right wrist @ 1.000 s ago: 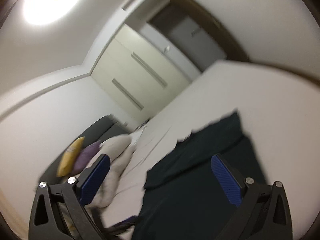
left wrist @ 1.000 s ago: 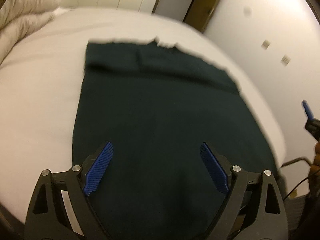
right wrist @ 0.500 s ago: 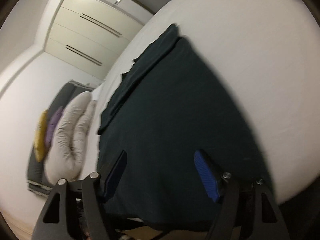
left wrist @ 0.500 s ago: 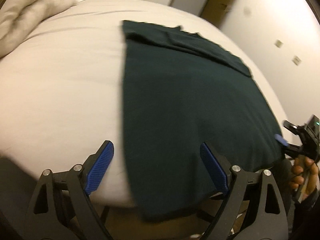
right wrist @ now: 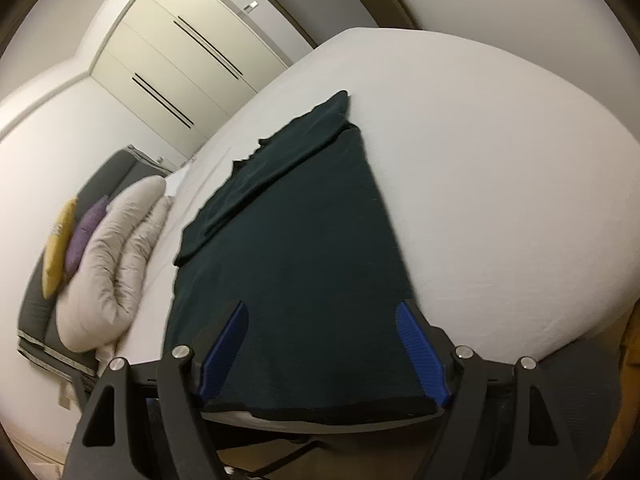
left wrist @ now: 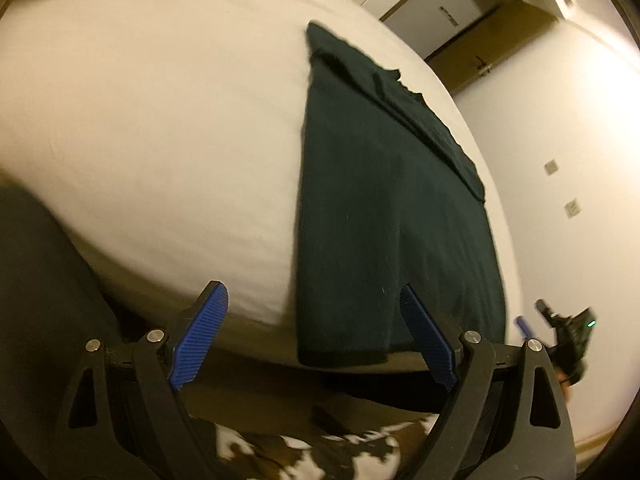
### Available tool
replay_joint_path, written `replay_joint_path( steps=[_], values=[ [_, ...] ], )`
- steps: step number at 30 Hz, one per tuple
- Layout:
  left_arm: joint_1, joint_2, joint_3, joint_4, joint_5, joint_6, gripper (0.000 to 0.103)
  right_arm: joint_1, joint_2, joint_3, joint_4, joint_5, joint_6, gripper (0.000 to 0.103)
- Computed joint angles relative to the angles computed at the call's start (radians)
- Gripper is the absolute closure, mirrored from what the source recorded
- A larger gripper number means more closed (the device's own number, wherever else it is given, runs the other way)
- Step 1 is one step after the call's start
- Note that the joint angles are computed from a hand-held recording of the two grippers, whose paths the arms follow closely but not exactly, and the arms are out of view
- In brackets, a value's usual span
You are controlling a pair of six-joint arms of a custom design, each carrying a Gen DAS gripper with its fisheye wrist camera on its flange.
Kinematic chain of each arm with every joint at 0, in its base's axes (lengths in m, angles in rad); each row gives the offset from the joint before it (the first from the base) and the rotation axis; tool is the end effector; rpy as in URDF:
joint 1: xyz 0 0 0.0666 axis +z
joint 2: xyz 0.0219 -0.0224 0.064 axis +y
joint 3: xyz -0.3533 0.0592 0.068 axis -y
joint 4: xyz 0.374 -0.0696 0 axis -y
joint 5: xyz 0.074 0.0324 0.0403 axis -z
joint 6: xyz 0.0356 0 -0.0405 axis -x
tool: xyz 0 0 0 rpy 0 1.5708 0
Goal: Fold small clothes
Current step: 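Move both grippers to the sweater hem and close the left gripper on it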
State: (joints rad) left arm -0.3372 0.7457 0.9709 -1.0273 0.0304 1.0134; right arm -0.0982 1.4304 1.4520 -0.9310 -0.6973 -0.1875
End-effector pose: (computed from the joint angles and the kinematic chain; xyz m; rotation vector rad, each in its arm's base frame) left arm 0.2346 -0.0838 0.4249 -0.8084 2.3452 -0.6566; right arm 0.4757 -0.0243 0.4180 0.0447 2.3889 0.8973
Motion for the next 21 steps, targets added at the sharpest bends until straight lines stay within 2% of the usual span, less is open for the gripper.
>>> replay_joint_path(
  steps=[4, 7, 8, 10, 18, 20, 21],
  values=[
    [0.029, 0.020, -0.030, 0.027, 0.076, 0.043, 0.014, -0.001, 0.014, 0.009, -0.025, 0.008, 0.011, 0.023],
    [0.053, 0.002, -0.077, 0.087, 0.140, 0.095, 0.018, -0.007, 0.016, 0.012, -0.043, 0.001, 0.028, 0.023],
    [0.060, -0.002, -0.090, 0.106, 0.158, 0.108, 0.021, -0.009, 0.018, 0.016, -0.050, 0.001, 0.033, 0.023],
    [0.068, 0.013, -0.094, 0.129, 0.184, 0.104, 0.037, -0.009, 0.021, 0.026, -0.064, 0.009, 0.048, 0.023],
    [0.078, 0.037, -0.108, 0.214, 0.220, 0.116, 0.041, -0.008, 0.019, 0.045, -0.119, 0.021, 0.138, 0.023],
    [0.078, 0.038, -0.108, 0.217, 0.226, 0.104, 0.047, -0.019, 0.032, 0.063, -0.148, 0.031, 0.156, 0.023],
    [0.080, 0.037, -0.109, 0.220, 0.232, 0.096, 0.054, -0.023, 0.042, 0.076, -0.173, 0.041, 0.177, 0.023]
  ],
)
